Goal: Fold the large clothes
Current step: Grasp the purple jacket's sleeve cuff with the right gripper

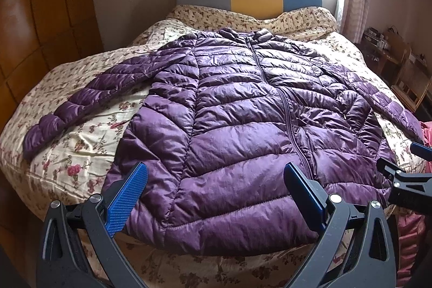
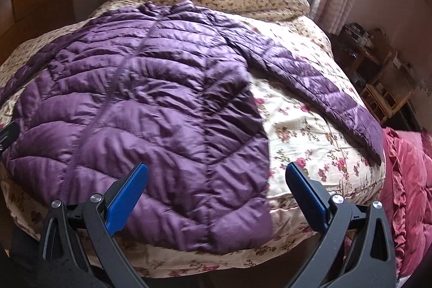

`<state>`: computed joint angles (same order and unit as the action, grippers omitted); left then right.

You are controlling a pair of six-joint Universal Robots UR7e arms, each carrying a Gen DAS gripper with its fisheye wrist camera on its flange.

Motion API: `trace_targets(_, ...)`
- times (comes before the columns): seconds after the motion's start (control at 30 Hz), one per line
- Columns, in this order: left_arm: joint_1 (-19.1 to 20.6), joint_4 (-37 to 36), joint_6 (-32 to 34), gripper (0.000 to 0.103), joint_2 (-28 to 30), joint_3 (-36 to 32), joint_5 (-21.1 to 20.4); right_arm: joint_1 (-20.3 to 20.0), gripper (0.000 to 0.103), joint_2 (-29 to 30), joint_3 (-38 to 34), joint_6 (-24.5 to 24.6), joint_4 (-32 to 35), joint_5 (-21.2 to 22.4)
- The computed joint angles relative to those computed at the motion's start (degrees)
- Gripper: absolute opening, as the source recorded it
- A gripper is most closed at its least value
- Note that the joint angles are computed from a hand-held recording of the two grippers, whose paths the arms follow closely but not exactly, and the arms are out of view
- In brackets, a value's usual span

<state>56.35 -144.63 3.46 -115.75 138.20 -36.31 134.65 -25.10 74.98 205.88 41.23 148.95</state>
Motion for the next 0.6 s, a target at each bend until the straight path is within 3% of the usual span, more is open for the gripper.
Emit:
trace_targets(0.37, 7.91, -5.72, 5.55, 0.1, 12.71, -9.51, -9.2, -10.53, 0.101, -8.0, 8.7, 7.3, -3.03, -0.11)
trace_targets(0.6, 11.98, -8.03, 9.34, 0.1, 21.9, -16.72, -11.03, -17.28, 0.1, -16.68, 15.98, 14.03, -6.49, -0.23)
